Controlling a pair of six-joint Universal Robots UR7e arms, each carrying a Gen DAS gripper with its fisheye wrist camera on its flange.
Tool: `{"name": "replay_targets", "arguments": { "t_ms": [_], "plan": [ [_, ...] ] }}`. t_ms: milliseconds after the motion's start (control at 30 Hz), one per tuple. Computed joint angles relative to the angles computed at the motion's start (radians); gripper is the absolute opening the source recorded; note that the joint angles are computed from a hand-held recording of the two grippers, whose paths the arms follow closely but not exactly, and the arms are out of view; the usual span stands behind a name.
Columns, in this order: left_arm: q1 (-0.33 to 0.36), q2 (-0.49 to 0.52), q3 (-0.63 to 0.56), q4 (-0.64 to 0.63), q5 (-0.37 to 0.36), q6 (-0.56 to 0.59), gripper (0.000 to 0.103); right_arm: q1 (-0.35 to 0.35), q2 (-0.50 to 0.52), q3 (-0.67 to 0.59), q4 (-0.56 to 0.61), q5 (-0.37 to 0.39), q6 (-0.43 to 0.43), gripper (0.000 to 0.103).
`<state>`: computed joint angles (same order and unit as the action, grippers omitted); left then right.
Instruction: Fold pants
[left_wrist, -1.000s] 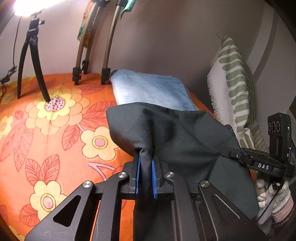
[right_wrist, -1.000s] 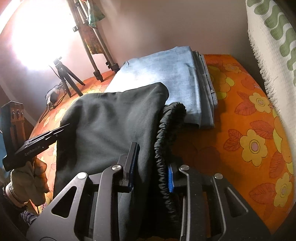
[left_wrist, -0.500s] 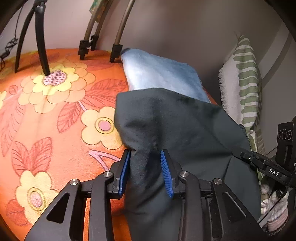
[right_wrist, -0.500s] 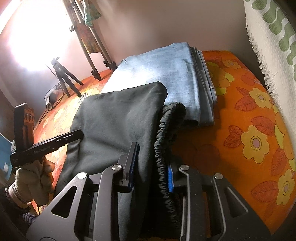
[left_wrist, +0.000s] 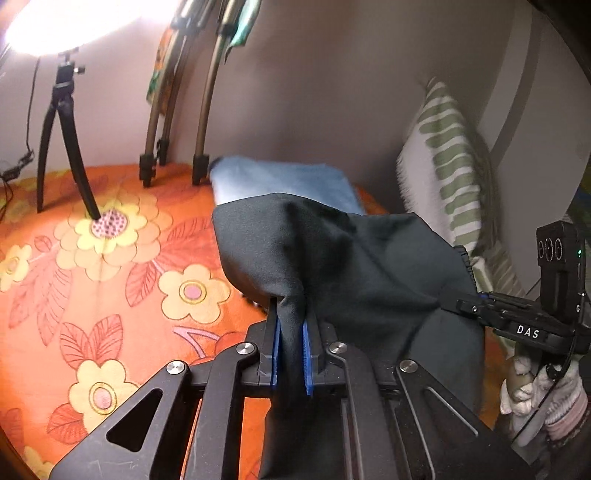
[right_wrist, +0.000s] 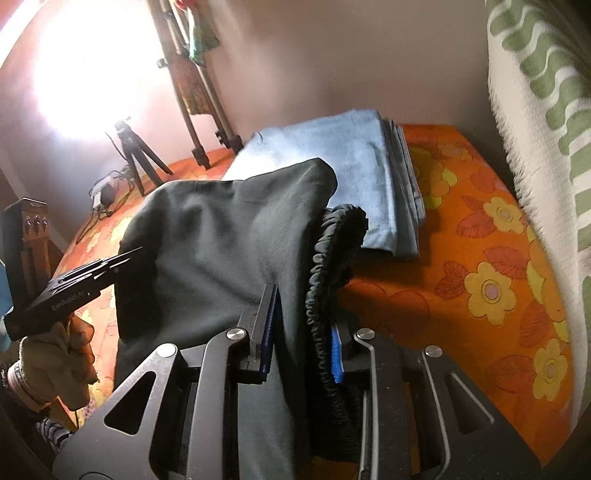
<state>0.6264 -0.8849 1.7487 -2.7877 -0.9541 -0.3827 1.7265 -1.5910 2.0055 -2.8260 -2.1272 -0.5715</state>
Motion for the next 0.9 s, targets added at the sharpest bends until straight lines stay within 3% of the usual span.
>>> {"name": "replay_targets", "arguments": {
  "t_ms": [433,900],
  "plan": [
    [-0.033,-0.009,-0.049,-0.112,0.018,0.094,0.008,0.120,-0.011,-0.045,-0.043,0.004,0.003,0.023],
    [-0.011,0.105,-0.282,-0.112,0.057,0.261,0.008,0.159,0.117,-0.223,-0.078,-0.005,-0.050,0.022]
  ]
}}
